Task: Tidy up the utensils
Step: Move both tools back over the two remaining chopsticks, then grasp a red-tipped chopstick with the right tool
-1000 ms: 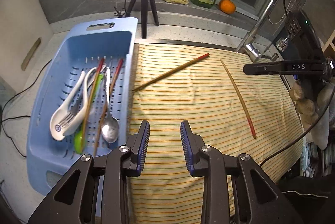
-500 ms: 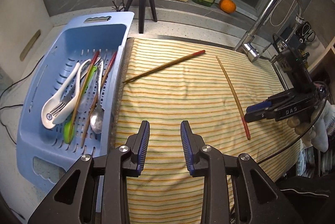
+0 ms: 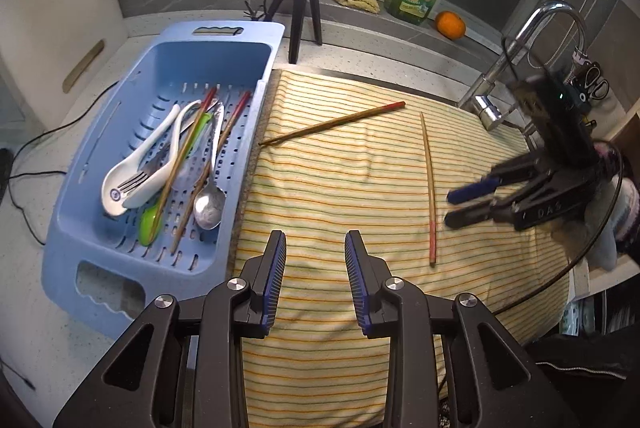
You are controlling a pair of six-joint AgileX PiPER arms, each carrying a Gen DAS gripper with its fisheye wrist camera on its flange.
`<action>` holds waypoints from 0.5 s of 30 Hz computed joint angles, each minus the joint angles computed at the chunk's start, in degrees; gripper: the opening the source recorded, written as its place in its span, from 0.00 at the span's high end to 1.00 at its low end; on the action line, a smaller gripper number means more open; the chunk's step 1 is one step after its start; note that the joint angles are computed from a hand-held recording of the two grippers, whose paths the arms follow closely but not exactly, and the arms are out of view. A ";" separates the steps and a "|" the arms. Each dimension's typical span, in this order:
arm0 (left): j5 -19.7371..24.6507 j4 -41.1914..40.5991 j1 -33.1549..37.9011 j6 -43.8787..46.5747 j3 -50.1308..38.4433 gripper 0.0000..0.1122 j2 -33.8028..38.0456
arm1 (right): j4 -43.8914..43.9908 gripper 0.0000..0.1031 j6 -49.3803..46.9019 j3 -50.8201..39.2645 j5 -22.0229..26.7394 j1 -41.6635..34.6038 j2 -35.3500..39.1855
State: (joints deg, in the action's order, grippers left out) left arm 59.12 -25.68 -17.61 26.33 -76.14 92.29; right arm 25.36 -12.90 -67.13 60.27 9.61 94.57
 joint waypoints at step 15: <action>-3.66 5.05 -5.57 -12.65 7.42 0.74 -7.90 | -29.04 0.60 -23.69 -7.66 5.79 8.74 4.19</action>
